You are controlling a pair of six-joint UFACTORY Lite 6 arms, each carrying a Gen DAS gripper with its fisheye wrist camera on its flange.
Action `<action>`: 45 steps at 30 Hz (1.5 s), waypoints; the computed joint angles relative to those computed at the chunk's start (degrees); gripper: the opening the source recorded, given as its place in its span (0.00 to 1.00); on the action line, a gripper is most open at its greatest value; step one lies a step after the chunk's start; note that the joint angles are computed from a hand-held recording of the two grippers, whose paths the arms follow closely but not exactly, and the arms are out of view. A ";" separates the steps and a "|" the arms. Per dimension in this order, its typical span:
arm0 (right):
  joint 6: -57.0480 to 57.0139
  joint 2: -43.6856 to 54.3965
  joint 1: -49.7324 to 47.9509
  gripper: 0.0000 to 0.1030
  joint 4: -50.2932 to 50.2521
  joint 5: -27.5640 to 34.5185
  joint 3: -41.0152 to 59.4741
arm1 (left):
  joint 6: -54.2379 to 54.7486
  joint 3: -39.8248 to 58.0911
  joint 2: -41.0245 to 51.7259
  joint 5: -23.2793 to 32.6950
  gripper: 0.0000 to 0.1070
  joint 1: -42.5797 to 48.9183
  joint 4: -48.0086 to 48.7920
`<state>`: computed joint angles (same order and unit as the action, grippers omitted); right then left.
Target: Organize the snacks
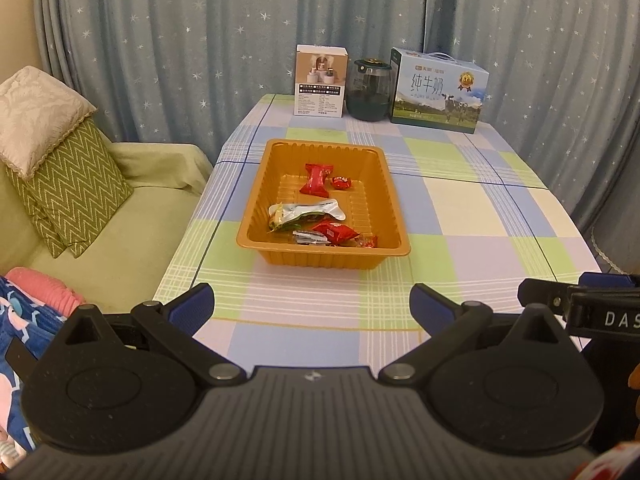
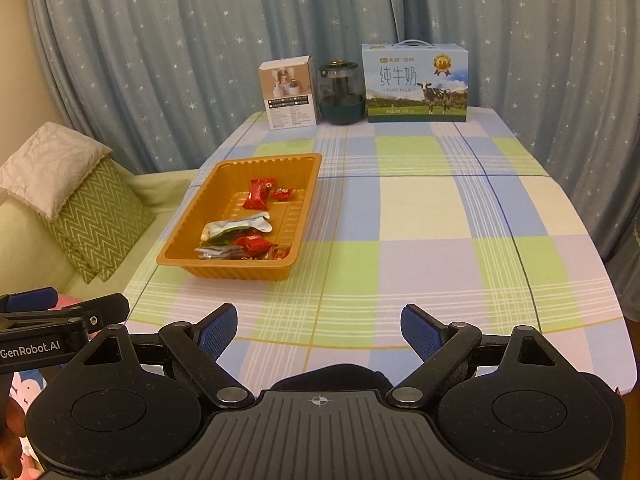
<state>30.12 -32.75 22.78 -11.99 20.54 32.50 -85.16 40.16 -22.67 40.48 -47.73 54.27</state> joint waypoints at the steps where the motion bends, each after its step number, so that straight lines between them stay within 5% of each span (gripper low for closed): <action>1: 1.11 -0.15 0.30 0.86 -1.15 0.16 -0.06 | -0.14 -0.04 -0.04 0.06 0.96 -0.09 0.10; 45: 1.24 0.02 -0.46 0.86 -2.23 -0.65 -0.69 | -0.90 0.09 0.85 -0.64 0.96 0.12 1.18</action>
<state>31.36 -32.74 22.32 -14.22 19.89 31.81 -86.06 40.25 -21.82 39.84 -47.61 55.46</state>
